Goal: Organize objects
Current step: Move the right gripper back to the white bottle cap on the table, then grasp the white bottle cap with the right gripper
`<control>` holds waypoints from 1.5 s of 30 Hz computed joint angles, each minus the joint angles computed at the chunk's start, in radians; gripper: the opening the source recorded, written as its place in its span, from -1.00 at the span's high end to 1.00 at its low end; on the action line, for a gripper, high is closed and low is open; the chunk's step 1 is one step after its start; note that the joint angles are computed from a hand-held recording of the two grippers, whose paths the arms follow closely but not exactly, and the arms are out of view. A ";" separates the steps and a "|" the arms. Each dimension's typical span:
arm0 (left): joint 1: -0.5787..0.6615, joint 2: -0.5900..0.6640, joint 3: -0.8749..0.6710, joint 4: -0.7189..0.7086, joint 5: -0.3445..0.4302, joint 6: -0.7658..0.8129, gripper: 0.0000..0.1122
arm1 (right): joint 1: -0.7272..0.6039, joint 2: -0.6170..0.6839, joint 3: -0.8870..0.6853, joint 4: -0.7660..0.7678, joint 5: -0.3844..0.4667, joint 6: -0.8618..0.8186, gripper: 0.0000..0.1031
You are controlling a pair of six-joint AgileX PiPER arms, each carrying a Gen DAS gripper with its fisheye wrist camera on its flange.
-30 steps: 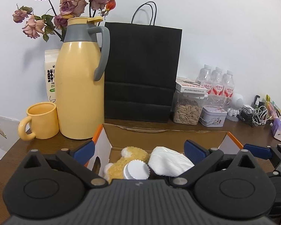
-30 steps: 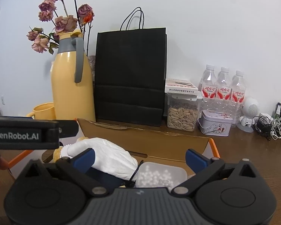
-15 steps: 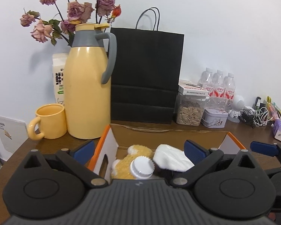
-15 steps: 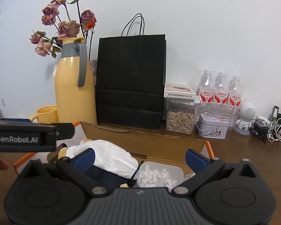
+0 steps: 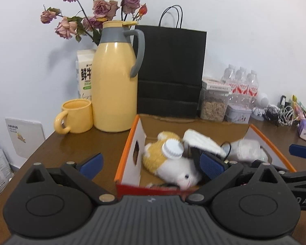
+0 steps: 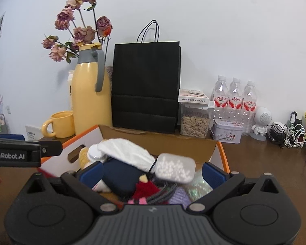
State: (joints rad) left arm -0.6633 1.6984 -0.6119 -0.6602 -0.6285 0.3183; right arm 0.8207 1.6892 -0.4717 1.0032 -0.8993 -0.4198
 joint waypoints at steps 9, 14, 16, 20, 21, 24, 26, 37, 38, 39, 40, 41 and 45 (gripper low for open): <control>0.003 -0.036 0.111 0.003 0.002 -0.019 -0.84 | 0.143 0.002 0.062 0.108 -0.015 0.012 -1.00; 0.009 -0.022 0.159 0.042 0.004 -0.054 -0.84 | 0.172 0.052 0.083 0.094 0.024 0.090 -1.00; 0.011 -0.013 0.179 0.071 0.004 -0.077 -0.84 | 0.176 0.072 0.084 0.087 0.047 0.111 -1.00; 0.015 0.014 0.206 0.106 -0.002 -0.107 -0.84 | 0.191 0.109 0.083 0.086 0.081 0.133 -1.00; 0.018 0.023 0.210 0.120 -0.005 -0.122 -0.84 | 0.193 0.114 0.082 0.086 0.088 0.134 -1.00; 0.034 0.046 0.212 0.154 0.005 -0.156 -0.84 | 0.201 0.130 0.077 0.086 0.102 0.136 -1.00; 0.041 0.056 0.212 0.170 0.010 -0.171 -0.84 | 0.202 0.138 0.073 0.085 0.111 0.137 -1.00; 0.057 0.070 0.217 0.226 0.000 -0.226 -0.84 | 0.169 0.171 0.063 0.007 0.152 0.216 -1.00; 0.059 0.069 0.220 0.231 -0.003 -0.232 -0.84 | 0.168 0.172 0.060 0.008 0.152 0.215 -1.00; 0.060 0.068 0.221 0.233 -0.005 -0.236 -0.84 | 0.167 0.175 0.054 0.015 0.154 0.210 -1.00; 0.062 0.066 0.224 0.238 -0.008 -0.241 -0.84 | 0.168 0.176 0.050 0.023 0.154 0.205 -1.00; 0.064 0.064 0.227 0.241 -0.010 -0.246 -0.84 | 0.168 0.178 0.047 0.028 0.155 0.204 -1.00; 0.064 0.063 0.229 0.237 -0.011 -0.248 -0.84 | 0.164 0.180 0.045 0.028 0.154 0.206 -1.00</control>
State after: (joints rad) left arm -0.5989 1.7610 -0.3830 -0.4231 -0.6390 0.0702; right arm 0.9846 1.8690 -0.4267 1.0311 -0.7458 -0.2134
